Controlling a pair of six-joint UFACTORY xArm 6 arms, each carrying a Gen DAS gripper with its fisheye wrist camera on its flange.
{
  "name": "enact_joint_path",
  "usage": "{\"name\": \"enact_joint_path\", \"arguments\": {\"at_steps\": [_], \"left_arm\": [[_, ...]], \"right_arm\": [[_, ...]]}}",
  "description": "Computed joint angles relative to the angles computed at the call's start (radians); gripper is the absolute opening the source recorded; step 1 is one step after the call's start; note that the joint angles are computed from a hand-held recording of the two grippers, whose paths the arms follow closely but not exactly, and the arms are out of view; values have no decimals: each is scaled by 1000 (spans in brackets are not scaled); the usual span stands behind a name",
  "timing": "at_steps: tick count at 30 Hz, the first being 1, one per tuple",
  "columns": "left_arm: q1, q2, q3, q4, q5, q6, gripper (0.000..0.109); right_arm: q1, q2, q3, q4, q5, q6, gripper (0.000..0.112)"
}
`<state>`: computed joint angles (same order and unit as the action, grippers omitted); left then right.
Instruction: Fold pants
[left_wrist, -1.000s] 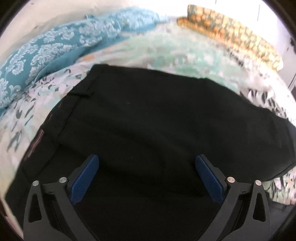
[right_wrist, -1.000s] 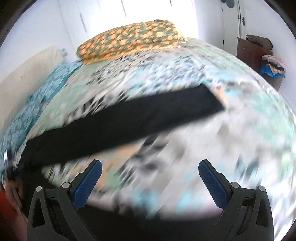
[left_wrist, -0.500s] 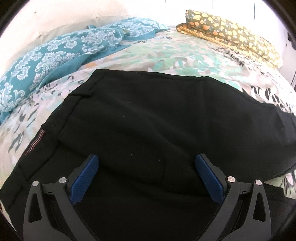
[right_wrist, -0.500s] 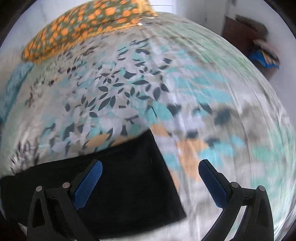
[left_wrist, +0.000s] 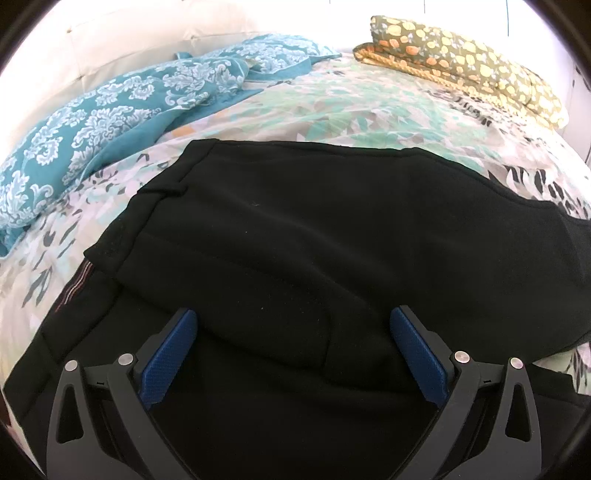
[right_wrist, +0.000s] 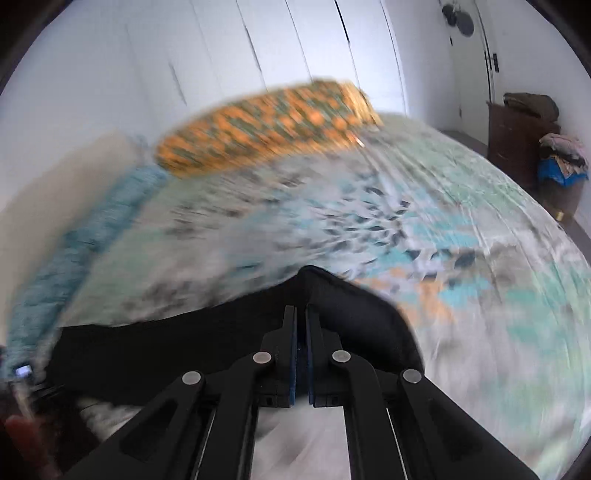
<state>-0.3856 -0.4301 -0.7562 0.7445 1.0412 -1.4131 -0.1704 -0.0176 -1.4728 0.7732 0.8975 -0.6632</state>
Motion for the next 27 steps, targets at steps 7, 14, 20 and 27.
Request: {"name": "enact_joint_path", "arguments": {"at_steps": [7, 14, 20, 27], "left_arm": [[2, 13, -28, -36, 28, 34, 102], [17, 0, -110, -219, 108, 161, 102], [-122, -195, -38, -233, 114, 63, 102], [-301, -203, -9, -133, 199, 86, 102]], "right_arm": [[-219, -608, 575, -355, -49, 527, 6], [-232, -765, 627, -519, -209, 741, 87], [-26, -795, 648, -415, -120, 716, 87], [327, -773, 798, -223, 79, 612, 87]]}}
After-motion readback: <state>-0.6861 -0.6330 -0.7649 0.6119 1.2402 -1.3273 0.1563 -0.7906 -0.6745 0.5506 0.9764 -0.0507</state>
